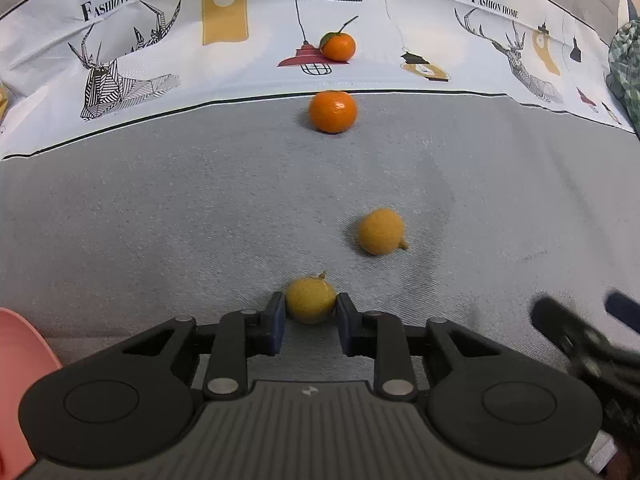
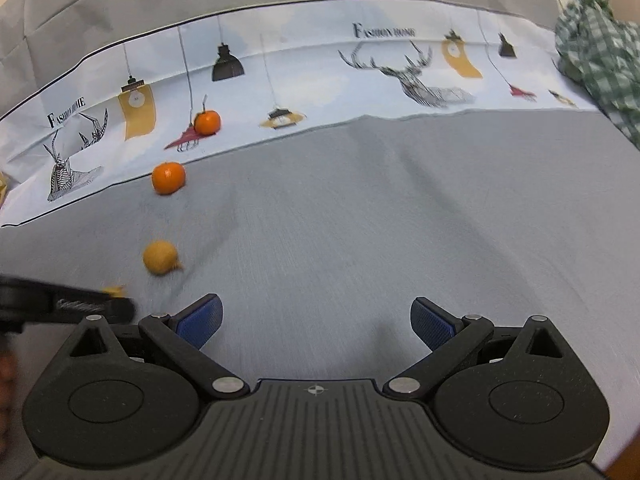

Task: Organize fruits
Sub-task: 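Grasp a yellow fruit with the left tool while the right tool grasps another yellow fruit, then carry both yellow fruits toward the pink plate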

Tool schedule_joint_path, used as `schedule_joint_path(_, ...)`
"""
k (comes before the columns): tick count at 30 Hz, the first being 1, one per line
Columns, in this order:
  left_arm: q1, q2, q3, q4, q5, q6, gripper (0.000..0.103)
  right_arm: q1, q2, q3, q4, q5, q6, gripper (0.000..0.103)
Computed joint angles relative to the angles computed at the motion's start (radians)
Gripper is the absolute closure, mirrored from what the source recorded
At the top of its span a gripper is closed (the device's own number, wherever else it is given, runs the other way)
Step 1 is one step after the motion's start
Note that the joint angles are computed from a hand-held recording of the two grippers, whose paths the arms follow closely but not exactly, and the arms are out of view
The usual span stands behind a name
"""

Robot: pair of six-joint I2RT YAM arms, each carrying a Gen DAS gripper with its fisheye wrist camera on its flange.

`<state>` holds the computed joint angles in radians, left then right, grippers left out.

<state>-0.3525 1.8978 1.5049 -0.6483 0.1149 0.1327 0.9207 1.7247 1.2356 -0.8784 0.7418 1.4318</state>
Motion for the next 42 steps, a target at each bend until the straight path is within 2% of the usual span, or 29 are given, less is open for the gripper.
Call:
schedule_joint_path(5, 0.056, 0.019, 0.012, 0.026, 0.003, 0.015, 0.074, -0.053, 0.052, -0.019, 0.279, 0.018, -0.329, 0.004)
schedule_joint_path(8, 0.091, 0.049, 0.054, 0.012, 0.007, 0.019, 0.073, -0.085, 0.125, 0.023, 0.371, -0.009, -0.497, 0.006)
schedule_joint_path(13, 0.130, 0.099, 0.124, -0.023, 0.037, 0.023, 0.072, -0.108, 0.226, 0.096, 0.448, -0.028, -0.638, 0.008)
schedule_joint_path(15, 0.134, 0.121, 0.154, -0.035, 0.049, 0.013, 0.060, -0.110, 0.259, 0.124, 0.449, -0.028, -0.672, 0.009)
schedule_joint_path(17, 0.130, 0.132, 0.164, -0.032, 0.051, 0.005, 0.053, -0.111, 0.273, 0.117, 0.486, -0.020, -0.682, 0.010)
schedule_joint_path(18, 0.127, 0.132, 0.158, -0.021, 0.045, -0.001, 0.054, -0.112, 0.267, 0.105, 0.506, -0.023, -0.687, 0.013)
schedule_joint_path(19, 0.123, 0.130, 0.153, -0.013, 0.040, -0.004, 0.060, -0.110, 0.253, 0.086, 0.532, -0.029, -0.699, 0.039)
schedule_joint_path(20, 0.124, 0.123, 0.144, -0.002, 0.045, -0.009, 0.074, -0.107, 0.239, 0.074, 0.543, -0.040, -0.709, 0.069)
schedule_joint_path(23, 0.135, 0.098, 0.134, -0.020, 0.080, -0.045, 0.074, -0.096, 0.211, 0.067, 0.501, -0.024, -0.659, 0.071)
schedule_joint_path(25, 0.138, 0.046, 0.097, -0.012, 0.082, -0.038, 0.074, -0.086, 0.176, 0.059, 0.445, 0.012, -0.583, 0.071)
schedule_joint_path(27, 0.157, -0.014, 0.076, -0.048, 0.118, -0.036, 0.074, -0.070, 0.118, 0.037, 0.393, 0.047, -0.514, 0.071)
schedule_joint_path(29, 0.173, -0.092, 0.038, -0.074, 0.131, -0.023, 0.074, -0.037, 0.050, 0.020, 0.314, 0.076, -0.436, 0.071)
schedule_joint_path(32, 0.205, -0.245, -0.044, -0.118, 0.128, 0.017, 0.074, 0.061, -0.036, 0.033, 0.122, 0.110, -0.258, 0.071)
schedule_joint_path(37, 0.315, -0.501, -0.136, -0.291, 0.144, 0.103, 0.074, 0.299, -0.034, 0.215, -0.239, 0.117, 0.070, 0.071)
schedule_joint_path(42, 0.537, -0.694, -0.157, -0.503, 0.202, 0.275, 0.074, 0.465, 0.059, 0.478, -0.385, 0.064, 0.182, 0.071)
